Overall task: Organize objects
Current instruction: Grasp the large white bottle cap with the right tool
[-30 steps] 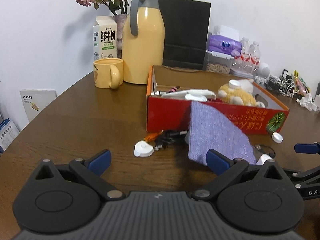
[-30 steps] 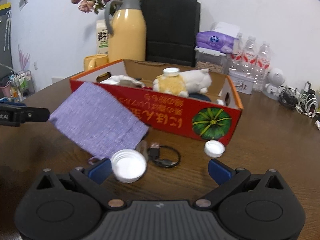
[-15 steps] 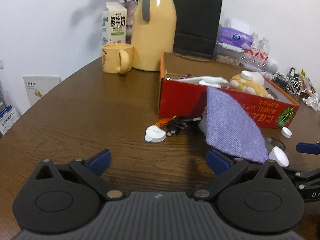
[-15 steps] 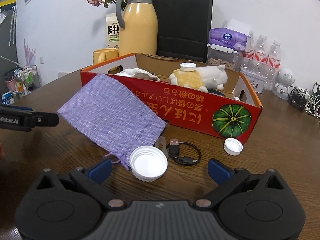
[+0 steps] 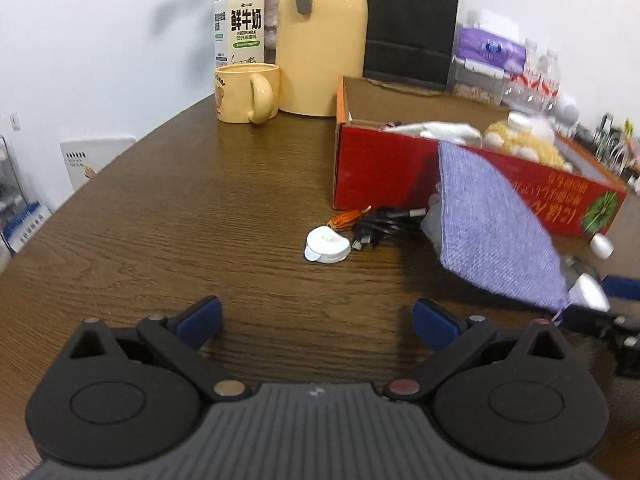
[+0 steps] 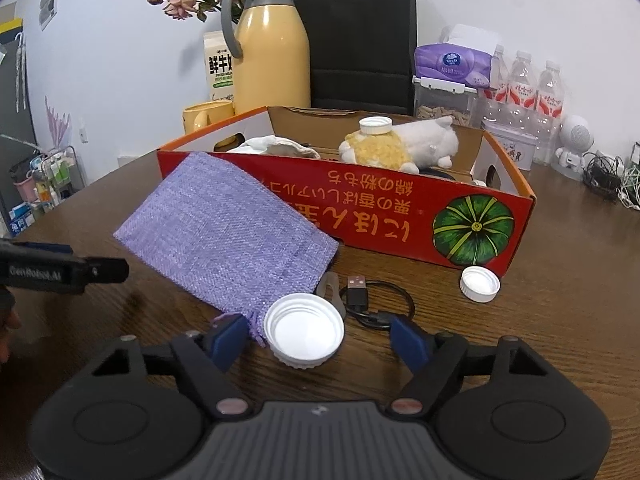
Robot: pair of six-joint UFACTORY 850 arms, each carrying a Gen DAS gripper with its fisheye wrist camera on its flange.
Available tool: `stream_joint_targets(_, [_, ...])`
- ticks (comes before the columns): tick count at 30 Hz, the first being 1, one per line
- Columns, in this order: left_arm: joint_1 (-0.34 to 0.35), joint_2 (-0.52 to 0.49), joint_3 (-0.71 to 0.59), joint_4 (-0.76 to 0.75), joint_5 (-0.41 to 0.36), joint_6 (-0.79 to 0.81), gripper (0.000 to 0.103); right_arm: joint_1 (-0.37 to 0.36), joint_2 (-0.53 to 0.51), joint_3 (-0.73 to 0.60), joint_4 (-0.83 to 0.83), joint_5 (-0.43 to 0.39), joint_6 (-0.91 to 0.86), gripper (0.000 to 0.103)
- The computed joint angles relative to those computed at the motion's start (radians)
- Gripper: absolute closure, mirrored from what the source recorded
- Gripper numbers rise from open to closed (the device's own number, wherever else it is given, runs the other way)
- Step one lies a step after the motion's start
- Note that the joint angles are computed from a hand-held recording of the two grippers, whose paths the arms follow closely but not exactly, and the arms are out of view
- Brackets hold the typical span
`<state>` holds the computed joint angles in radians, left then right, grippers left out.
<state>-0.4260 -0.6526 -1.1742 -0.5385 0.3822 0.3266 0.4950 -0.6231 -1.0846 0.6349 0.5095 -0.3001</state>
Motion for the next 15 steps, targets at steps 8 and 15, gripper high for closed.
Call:
stream_joint_targets(8, [-0.013, -0.005, -0.003, -0.090, 0.019, 0.086, 0.000, -0.003, 0.000, 0.004, -0.020, 0.003, 0.035, 0.039])
stream_joint_targets(15, [-0.016, -0.005, -0.004, -0.103, 0.022, 0.095, 0.000, -0.006, 0.007, 0.019, -0.087, 0.021, 0.099, 0.064])
